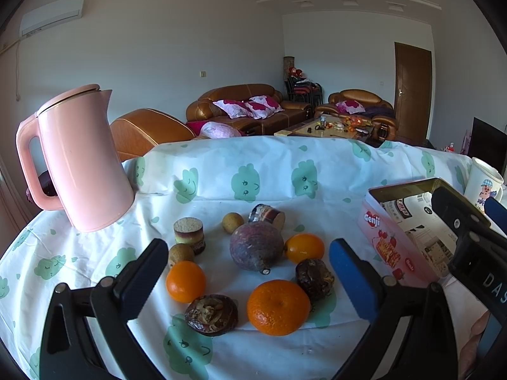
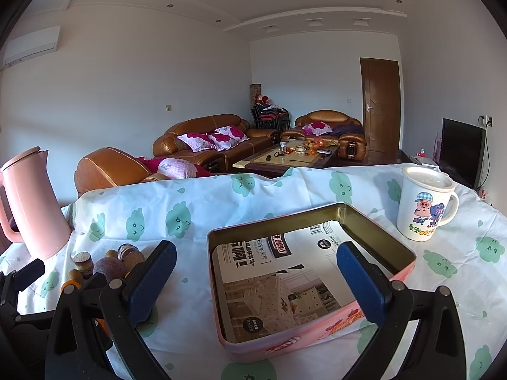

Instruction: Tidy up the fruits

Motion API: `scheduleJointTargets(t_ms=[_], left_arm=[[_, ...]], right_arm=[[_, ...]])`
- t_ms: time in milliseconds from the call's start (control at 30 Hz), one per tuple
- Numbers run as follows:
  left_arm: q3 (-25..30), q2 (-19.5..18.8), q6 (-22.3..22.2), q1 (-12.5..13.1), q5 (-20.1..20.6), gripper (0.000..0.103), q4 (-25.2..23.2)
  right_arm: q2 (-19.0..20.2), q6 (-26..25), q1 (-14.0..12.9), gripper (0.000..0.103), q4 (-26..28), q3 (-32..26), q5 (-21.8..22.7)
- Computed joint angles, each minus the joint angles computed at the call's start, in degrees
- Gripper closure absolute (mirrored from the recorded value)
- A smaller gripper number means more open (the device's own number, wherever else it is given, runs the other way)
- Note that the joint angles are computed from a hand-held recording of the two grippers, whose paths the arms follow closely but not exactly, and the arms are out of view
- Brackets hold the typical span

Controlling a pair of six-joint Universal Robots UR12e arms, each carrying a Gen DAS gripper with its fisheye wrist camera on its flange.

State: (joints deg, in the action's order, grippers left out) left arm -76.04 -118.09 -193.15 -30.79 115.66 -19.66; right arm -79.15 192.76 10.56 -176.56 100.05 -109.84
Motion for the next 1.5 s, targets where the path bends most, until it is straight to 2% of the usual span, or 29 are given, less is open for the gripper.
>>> scheduleJointTargets(t_ms=[1200, 1500], left_arm=[[0.08, 0.0, -0.04, 0.11, -0.27, 0.0, -0.3], [-0.31, 0.23, -1.46, 0.1, -0.24, 0.0, -1.39]], right_arm=[[0.1, -0.09, 0.19, 0.001, 0.38, -0.28, 0.74], [-0.27, -0.02, -0.27, 0.001, 1.0, -0.1, 3.34]])
